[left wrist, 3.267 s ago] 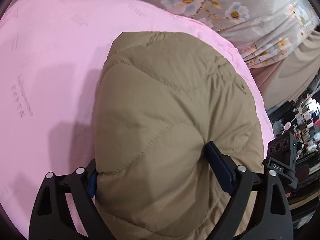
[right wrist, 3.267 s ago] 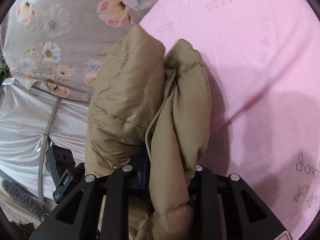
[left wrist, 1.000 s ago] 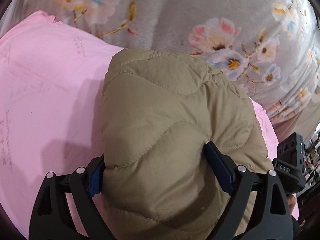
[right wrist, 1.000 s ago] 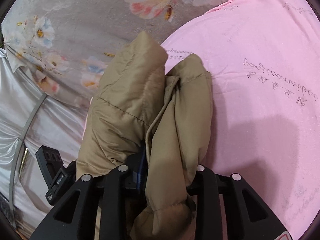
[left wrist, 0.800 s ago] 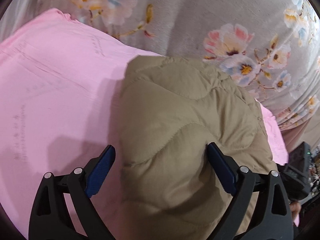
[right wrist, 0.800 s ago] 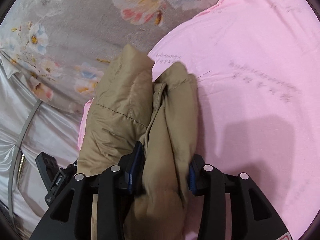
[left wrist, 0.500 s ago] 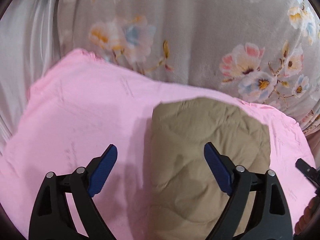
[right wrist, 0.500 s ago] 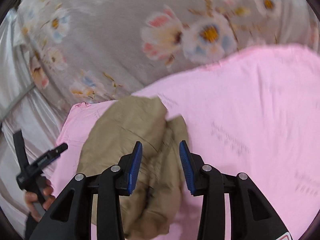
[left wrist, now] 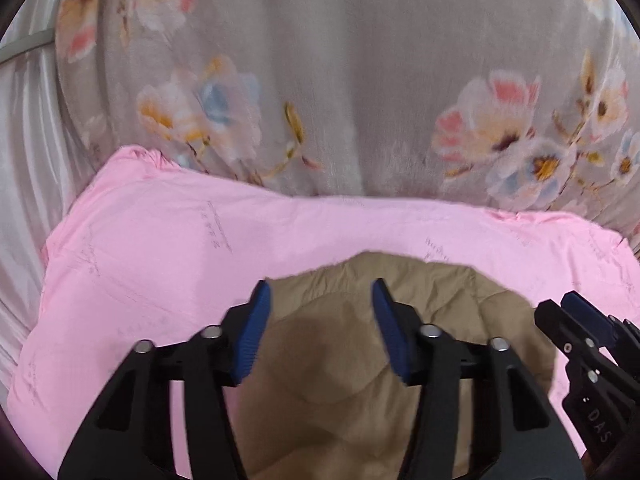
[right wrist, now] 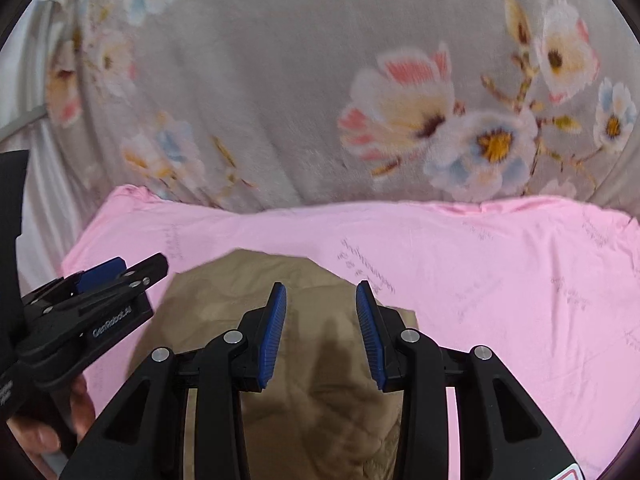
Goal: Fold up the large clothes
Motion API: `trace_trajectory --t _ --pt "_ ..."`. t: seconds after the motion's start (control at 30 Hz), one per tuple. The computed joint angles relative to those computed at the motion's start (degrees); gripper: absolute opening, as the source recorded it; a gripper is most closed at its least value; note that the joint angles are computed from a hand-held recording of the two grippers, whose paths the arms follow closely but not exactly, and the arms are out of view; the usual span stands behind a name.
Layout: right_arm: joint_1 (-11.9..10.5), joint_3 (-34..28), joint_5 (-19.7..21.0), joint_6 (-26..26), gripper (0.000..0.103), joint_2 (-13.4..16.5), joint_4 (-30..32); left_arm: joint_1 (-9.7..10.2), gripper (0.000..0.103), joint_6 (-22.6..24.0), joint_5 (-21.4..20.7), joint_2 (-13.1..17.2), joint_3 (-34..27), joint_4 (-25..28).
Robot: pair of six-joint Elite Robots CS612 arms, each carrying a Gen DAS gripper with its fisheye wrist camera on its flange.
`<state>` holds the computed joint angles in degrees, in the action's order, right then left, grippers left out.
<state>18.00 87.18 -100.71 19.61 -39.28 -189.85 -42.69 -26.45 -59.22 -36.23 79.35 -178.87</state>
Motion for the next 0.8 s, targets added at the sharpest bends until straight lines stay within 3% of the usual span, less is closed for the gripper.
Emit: trace_trajectory --t 0.1,0.23,0.33,0.8 --pt "-0.81 -1.88 1.53 2.61 0.034 2.5 3.24 0.48 0.037 -0.29 -1.48 3.16 -3.15 3.01" --pt "-1.63 -2.13 4.42 4.53 0.031 4.68 1.17 0.99 0.037 -0.81 -3.92 5.32 -4.06 -0.98" --pt "-2.02 -2.37 6.26 5.69 0.031 5.4 0.44 0.83 0.037 0.22 -2.66 6.6 -5.04 -1.85" --pt "-1.31 -4.45 2.82 9.35 0.031 6.81 3.19 0.92 0.037 4.56 -0.99 9.64 -9.51 -0.57"
